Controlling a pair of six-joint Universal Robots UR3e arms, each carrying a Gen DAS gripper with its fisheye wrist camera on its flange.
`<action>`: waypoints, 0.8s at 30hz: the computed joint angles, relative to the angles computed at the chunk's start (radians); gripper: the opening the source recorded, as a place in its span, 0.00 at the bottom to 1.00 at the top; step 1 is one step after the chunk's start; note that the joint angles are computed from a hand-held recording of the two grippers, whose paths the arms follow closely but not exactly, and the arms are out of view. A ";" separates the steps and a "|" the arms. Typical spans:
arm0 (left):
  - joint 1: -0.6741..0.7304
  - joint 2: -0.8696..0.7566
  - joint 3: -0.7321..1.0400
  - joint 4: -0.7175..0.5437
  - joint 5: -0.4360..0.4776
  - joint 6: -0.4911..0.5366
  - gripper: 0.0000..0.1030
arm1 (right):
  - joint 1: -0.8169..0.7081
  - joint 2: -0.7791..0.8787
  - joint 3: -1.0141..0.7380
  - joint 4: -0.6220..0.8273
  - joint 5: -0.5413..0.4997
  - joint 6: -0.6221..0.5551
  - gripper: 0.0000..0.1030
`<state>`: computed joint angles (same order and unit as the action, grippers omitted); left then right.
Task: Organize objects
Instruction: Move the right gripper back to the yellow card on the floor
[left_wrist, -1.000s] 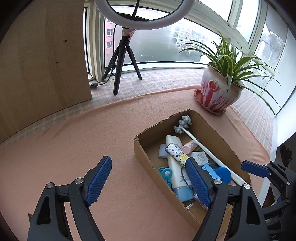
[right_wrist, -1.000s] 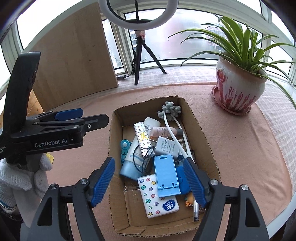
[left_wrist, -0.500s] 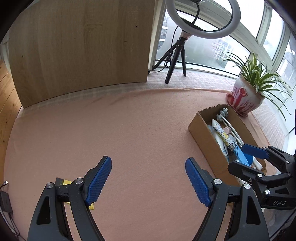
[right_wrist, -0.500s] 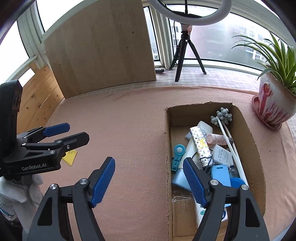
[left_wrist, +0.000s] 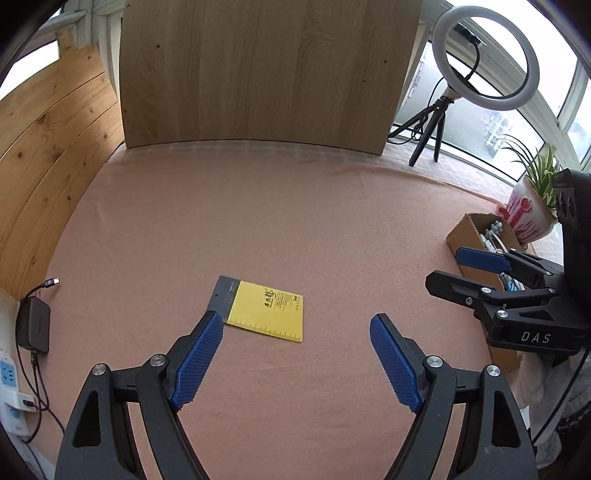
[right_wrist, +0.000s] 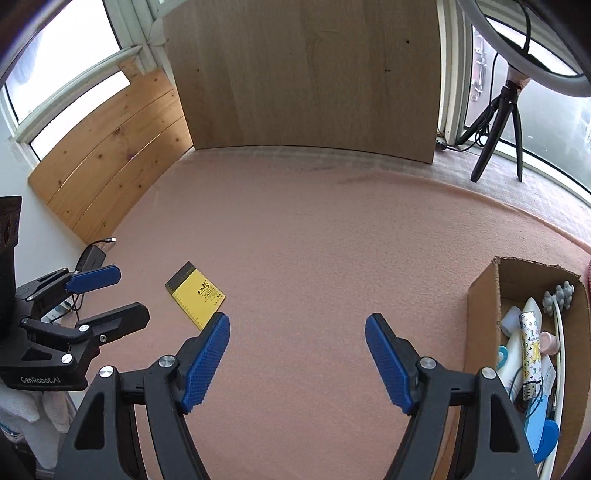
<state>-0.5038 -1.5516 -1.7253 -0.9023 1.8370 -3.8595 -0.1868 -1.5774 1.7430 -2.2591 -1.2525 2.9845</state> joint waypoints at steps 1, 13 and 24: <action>0.004 0.041 -0.041 -0.005 0.003 -0.011 0.82 | 0.026 0.033 -0.028 -0.003 -0.006 -0.001 0.70; 0.027 0.413 -0.342 -0.125 0.022 -0.155 0.82 | 0.249 0.423 -0.423 0.093 -0.053 -0.079 0.70; 0.048 0.601 -0.481 -0.207 0.007 -0.233 0.82 | 0.324 0.723 -0.796 0.258 -0.066 -0.079 0.70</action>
<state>-0.4556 -0.9507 -2.2066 -1.1097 1.8443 -4.0926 0.1373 -0.8545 0.9473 -2.0014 -1.3184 2.9055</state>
